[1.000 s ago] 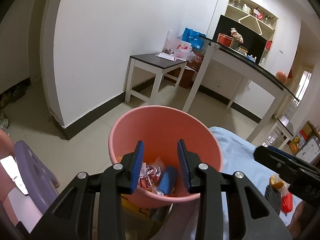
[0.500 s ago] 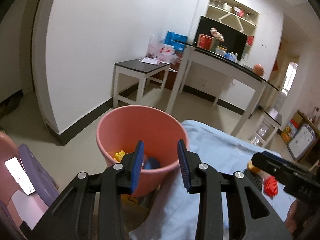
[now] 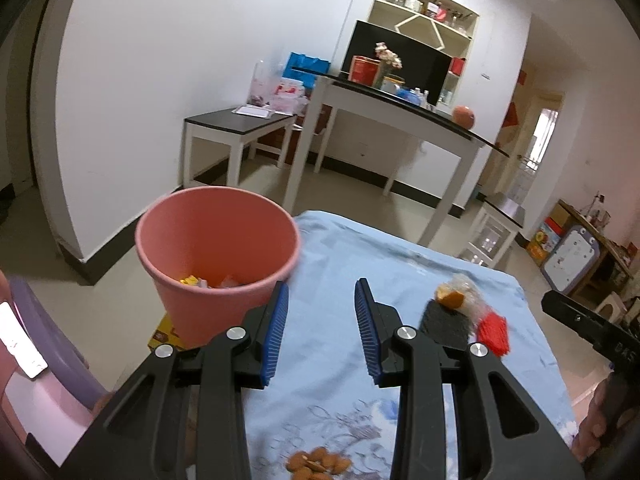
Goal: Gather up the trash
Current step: 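Move both open grippers back over the black mesh mat and clear bag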
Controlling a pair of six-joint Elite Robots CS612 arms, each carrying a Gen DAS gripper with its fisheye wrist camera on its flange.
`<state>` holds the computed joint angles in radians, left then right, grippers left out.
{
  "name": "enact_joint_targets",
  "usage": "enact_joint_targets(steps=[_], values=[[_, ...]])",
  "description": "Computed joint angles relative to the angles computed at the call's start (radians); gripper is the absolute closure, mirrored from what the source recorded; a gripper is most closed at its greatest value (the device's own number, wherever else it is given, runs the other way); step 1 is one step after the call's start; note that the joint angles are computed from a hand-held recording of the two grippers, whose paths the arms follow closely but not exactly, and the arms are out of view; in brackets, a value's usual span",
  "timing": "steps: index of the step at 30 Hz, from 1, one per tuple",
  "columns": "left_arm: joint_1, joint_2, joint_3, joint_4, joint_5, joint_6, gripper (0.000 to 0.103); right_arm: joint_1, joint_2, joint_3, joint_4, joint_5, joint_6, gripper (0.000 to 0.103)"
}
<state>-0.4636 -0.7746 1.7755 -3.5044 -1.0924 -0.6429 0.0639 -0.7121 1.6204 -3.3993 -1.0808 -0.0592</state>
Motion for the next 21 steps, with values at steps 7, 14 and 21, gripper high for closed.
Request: enact_joint_targets(steps=[7,14,21], values=[[-0.009,0.01,-0.036,0.041,-0.051,0.036,0.068,-0.059,0.005,0.029,-0.07,-0.044,0.114,0.048],[-0.005,0.052,-0.11,0.105,-0.153,0.058,0.068,-0.093,0.041,-0.006,-0.025,-0.049,0.167,0.047],[-0.008,0.114,-0.234,0.235,-0.249,0.127,0.068,-0.106,0.08,-0.048,0.019,-0.06,0.192,0.044]])
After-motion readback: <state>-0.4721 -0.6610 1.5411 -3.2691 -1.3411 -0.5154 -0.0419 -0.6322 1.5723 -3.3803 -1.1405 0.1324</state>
